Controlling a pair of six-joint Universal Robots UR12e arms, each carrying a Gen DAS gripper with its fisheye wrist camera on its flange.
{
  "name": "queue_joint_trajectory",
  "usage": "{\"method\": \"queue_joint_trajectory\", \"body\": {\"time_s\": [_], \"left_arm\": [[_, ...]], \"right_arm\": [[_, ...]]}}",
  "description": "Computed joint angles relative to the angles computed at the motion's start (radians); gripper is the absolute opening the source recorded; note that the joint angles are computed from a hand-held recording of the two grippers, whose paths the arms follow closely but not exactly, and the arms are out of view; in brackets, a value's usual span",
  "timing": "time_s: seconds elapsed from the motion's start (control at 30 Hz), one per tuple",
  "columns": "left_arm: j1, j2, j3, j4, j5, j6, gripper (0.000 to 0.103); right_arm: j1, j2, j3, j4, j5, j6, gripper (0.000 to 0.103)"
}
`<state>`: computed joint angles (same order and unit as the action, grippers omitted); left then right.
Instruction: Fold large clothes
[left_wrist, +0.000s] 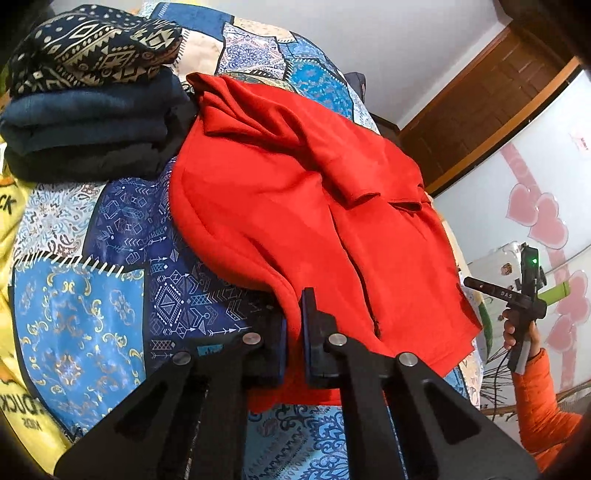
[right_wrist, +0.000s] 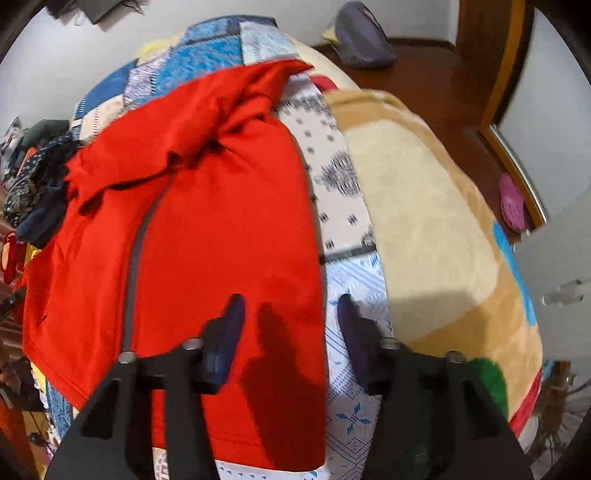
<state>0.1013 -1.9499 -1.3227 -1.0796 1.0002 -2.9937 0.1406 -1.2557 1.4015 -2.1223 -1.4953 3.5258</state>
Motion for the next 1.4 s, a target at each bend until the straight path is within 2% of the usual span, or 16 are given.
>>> {"method": "queue_joint_trajectory", "body": {"time_s": [0.1,0.23,0.33,0.4,0.43,0.47,0.5,0.57,0.73,0.83,0.93,1.17,1.3,1.4], "left_arm": [[-0.001,0.001,-0.004,0.002,0.007,0.006,0.005],[-0.003,-0.002,-0.004,-0.003,0.01,0.008,0.005],[-0.006,-0.006,0.002,-0.009,0.007,0.008,0.005],[-0.007,-0.006,0.005,-0.005,0.004,0.009,0.005],[-0.009,-0.006,0.007,0.0,0.005,0.01,0.005],[-0.01,-0.006,0.008,0.005,0.005,0.011,0.005],[-0.011,-0.006,0.01,0.007,0.003,0.012,0.005],[-0.012,-0.008,0.02,0.009,-0.006,0.016,0.005],[-0.014,-0.025,0.063,0.03,-0.027,0.0,0.005],[-0.018,-0.054,0.123,0.041,-0.037,-0.024,0.005],[-0.025,-0.093,0.197,0.051,-0.041,-0.059,0.005],[-0.042,-0.211,0.393,0.119,0.037,-0.177,0.005],[-0.048,-0.298,0.527,0.095,0.107,-0.229,0.005],[-0.056,-0.381,0.648,0.045,0.167,-0.266,0.005]], "right_arm": [[-0.007,0.009,-0.005,0.056,0.051,-0.019,0.049],[0.012,0.013,0.025,-0.015,0.017,-0.05,0.056],[0.009,0.023,0.027,-0.049,0.034,-0.014,0.057],[0.007,0.033,0.021,-0.062,0.039,0.01,0.053],[0.009,0.036,0.019,-0.067,0.032,0.01,0.046],[0.012,0.04,0.013,-0.066,0.021,0.009,0.03],[0.014,0.044,0.005,-0.06,0.018,0.011,0.02],[0.008,0.049,-0.017,-0.036,0.061,0.021,0.016],[0.016,0.052,-0.055,-0.059,0.069,-0.044,0.015],[0.015,0.062,-0.087,-0.106,0.061,-0.059,0.015],[0.003,0.087,-0.136,-0.14,0.088,-0.047,0.015],[-0.013,0.17,-0.286,-0.197,0.052,-0.008,0.015],[-0.022,0.252,-0.412,-0.16,0.042,0.032,0.015],[-0.03,0.313,-0.5,-0.098,0.047,0.044,0.015]]}}
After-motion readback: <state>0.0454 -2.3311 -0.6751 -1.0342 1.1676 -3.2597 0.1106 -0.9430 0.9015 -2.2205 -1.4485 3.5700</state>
